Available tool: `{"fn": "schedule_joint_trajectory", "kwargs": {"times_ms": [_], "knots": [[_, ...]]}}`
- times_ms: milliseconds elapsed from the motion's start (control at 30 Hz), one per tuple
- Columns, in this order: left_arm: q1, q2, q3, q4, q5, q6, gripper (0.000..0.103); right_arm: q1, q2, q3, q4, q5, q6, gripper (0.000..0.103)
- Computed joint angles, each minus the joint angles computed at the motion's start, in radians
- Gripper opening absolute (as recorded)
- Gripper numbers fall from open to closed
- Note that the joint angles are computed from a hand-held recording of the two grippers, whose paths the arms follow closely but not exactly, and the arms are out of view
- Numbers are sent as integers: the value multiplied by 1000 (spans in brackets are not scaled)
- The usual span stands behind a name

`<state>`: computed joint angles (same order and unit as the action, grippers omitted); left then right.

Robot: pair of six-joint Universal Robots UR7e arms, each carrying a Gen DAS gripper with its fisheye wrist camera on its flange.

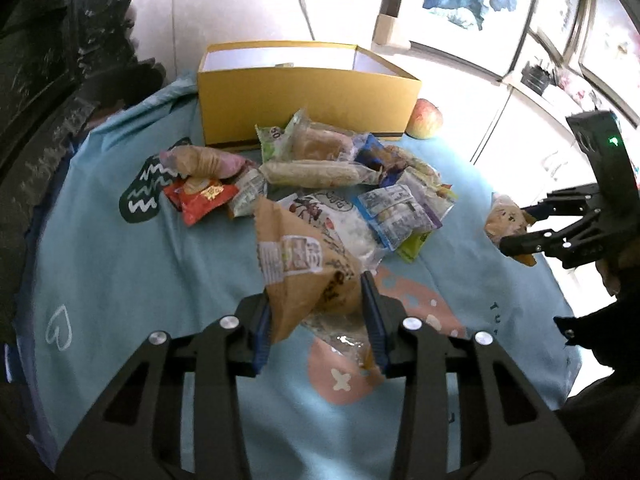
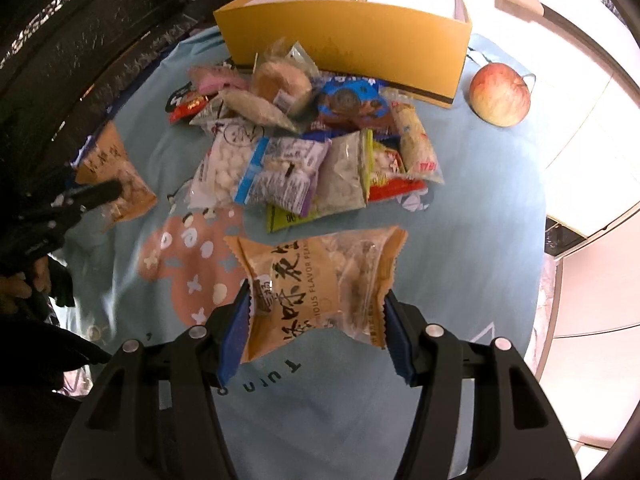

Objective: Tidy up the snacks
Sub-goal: 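Carry both brown bags over the yellow box and open both grippers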

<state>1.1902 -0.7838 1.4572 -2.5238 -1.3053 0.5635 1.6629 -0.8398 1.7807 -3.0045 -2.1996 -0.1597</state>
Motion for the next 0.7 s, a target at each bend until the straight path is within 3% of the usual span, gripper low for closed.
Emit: {"fn": "schedule_joint_trajectory", "kwargs": {"times_ms": [333, 500, 700], "knots": [[-32, -9, -59, -35, -115, -20, 39, 44, -52, -25, -67, 54, -26, 60], [-64, 53, -179, -41, -143, -18, 39, 86, -50, -127, -103, 37, -120, 60], [-104, 198, -434, -26, -152, -31, 39, 118, 7, -350, -80, 17, -229, 60]]}}
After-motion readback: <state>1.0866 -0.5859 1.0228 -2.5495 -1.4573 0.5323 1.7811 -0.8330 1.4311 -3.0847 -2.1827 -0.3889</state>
